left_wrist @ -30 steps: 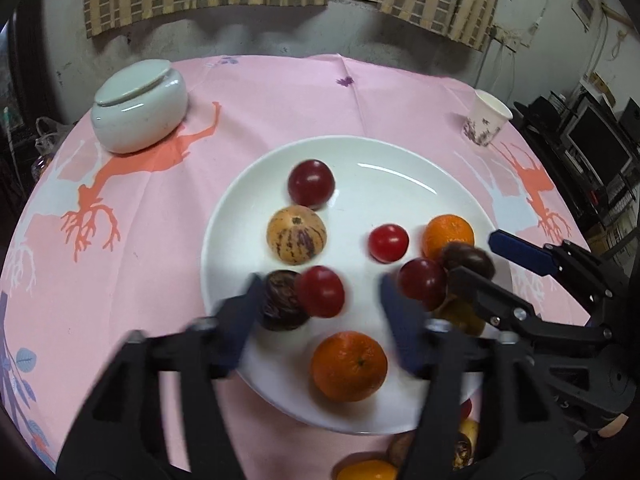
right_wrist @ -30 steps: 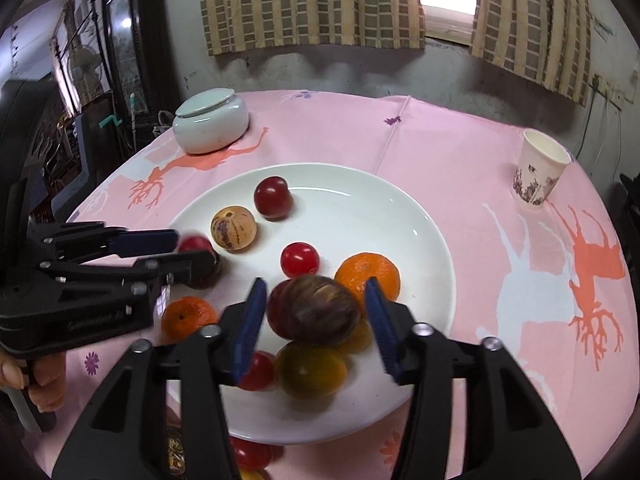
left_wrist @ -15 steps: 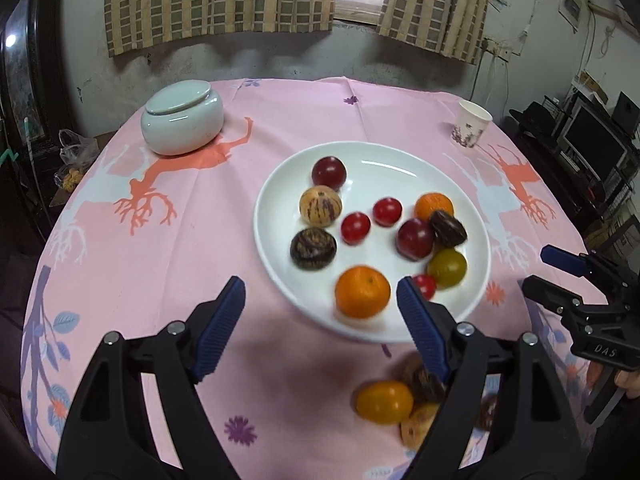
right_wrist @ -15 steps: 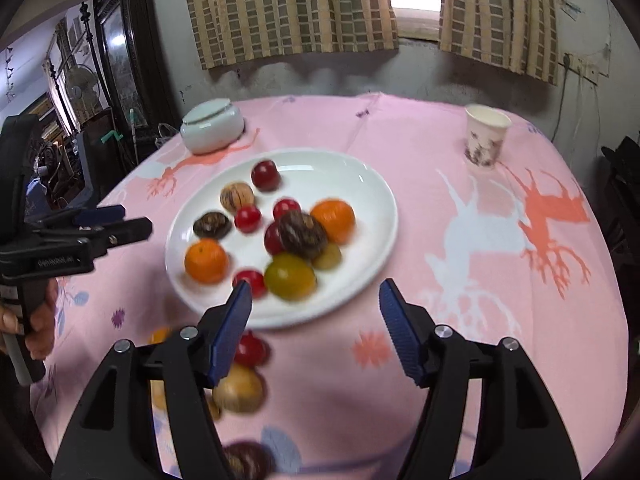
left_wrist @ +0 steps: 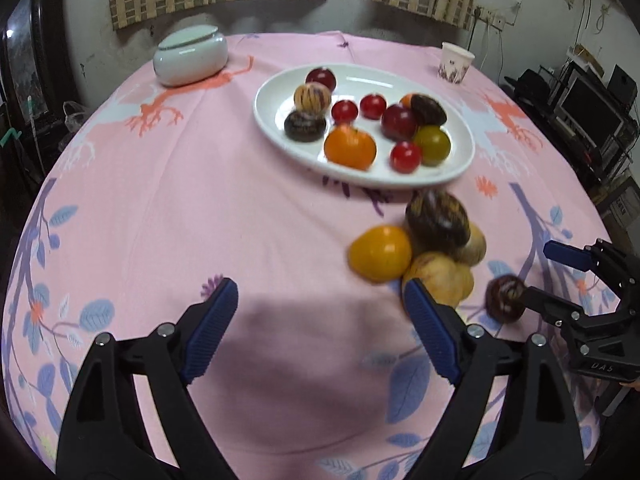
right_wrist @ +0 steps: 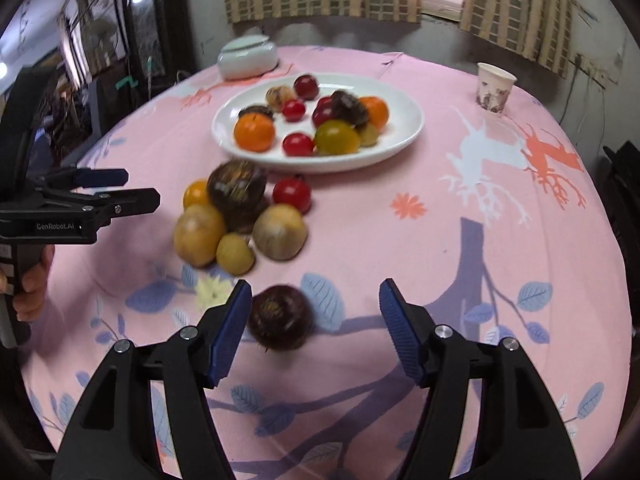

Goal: Organize fruits
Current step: 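Grasp a striped melon-pear with the left tool while the right tool grasps a mangosteen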

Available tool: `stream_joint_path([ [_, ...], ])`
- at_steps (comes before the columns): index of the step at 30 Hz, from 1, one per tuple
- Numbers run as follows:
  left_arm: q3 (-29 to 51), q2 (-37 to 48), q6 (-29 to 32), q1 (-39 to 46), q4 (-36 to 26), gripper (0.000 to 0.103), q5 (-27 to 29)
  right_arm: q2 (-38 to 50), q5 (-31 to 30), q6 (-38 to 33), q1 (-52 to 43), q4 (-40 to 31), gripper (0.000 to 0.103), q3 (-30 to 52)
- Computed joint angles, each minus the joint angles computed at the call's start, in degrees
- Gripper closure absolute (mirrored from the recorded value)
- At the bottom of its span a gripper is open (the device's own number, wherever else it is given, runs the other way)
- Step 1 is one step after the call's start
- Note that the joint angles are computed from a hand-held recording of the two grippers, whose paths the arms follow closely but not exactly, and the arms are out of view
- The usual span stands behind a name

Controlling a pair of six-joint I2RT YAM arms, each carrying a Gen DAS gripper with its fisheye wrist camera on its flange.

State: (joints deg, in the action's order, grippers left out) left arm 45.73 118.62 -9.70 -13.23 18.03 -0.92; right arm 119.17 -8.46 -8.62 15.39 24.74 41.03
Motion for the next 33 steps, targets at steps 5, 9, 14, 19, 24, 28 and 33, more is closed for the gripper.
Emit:
stream_joint_path([
  [5, -1.9, -0.4, 0.0, 0.1, 1.0, 0.015, 0.4, 3.0, 3.3, -0.6, 3.7, 0.7, 0.040, 0.6],
  [9, -1.9, -0.6, -0.1, -0.5, 0.5, 0.015, 1.0, 5.2, 4.4, -0.9, 4.8, 0.6, 0.058, 1.5],
  [14, -0.7, 0.2, -0.6, -2.8, -0.4, 0.015, 0.4, 4.1, 2.1, -1.1, 3.4, 2.3, 0.059, -0.3],
  [19, 1.5, 1.6, -1.1, -5.5, -2.3, 0.015, -0.3, 2.6, -0.7, -0.5, 0.4, 2.9, 0.059, -1.2],
  [24, 3.6, 3.4, -2.8, -6.5, -3.6, 0.015, -0.2, 1.6, -1.7, -0.7, -0.2, 3.5, 0.059, -2.2],
  [28, 5.1, 4.5, -3.5, -7.3, -4.5, 0.015, -0.8, 0.9, -2.6, -1.2, -0.5, 4.1, 0.058, -2.9],
  [33, 7.4, 5.9, -5.3, -7.4, -6.2, 0.015, -0.1, 0.6, -2.6, -1.1, -0.8, 4.1, 0.058, -3.1],
])
